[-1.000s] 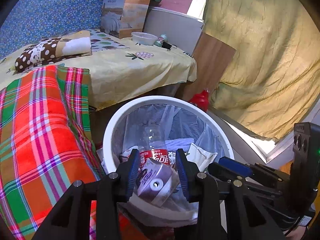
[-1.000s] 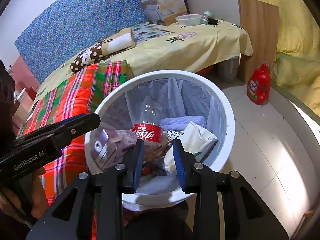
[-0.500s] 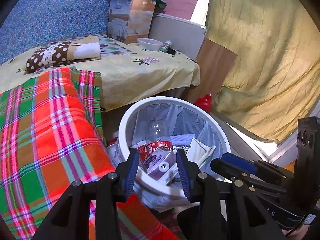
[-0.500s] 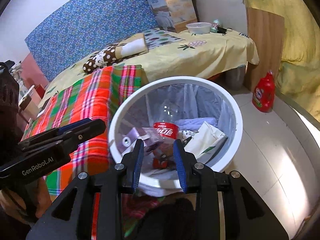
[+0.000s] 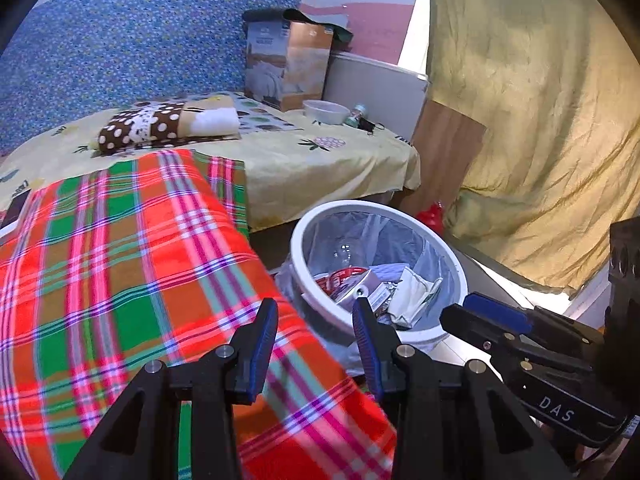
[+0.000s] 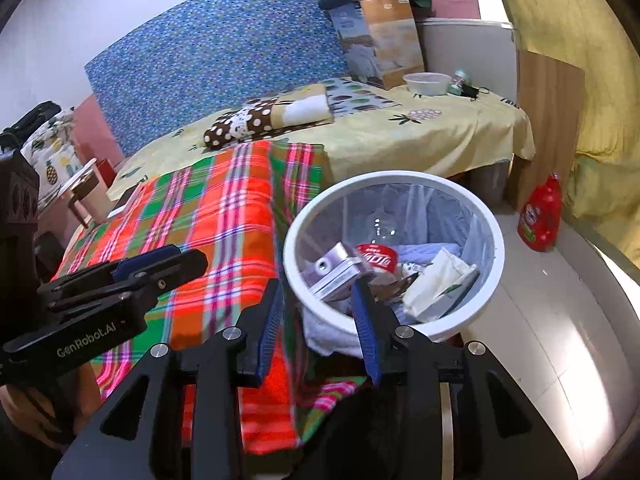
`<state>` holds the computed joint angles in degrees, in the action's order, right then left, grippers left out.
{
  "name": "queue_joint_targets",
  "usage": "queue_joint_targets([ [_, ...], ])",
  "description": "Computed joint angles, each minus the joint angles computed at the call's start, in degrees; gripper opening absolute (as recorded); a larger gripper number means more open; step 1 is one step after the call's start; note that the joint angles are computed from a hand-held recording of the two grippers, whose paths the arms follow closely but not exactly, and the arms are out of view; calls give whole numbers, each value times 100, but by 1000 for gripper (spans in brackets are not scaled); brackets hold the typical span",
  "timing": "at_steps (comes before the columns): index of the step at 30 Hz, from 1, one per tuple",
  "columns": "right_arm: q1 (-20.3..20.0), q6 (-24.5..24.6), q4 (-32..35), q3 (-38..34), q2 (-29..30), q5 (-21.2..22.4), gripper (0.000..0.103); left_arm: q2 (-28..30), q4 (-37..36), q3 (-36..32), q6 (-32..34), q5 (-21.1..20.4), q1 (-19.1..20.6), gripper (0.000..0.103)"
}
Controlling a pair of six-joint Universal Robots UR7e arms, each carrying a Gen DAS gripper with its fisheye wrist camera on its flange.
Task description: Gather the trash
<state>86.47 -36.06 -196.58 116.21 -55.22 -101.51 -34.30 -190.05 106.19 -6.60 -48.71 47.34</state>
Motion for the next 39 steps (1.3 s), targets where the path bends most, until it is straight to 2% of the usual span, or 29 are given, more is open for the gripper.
queue_joint_targets([
  [8,111,-34,-433,371,-73,-30,38,-312,-400,627,-81,381,-249,39],
  [15,167,-81,-839,663,-88,-127,38,-480,-468,1075,-237,691,-453,39],
  [29,229,-147,-1271,929,-77,-247,38,-609,-558,1504,-552,852,-687,39],
  [39,225,-155,-1300,961,-72,-241,38,-620,-529,1534,-654,771,-699,39],
])
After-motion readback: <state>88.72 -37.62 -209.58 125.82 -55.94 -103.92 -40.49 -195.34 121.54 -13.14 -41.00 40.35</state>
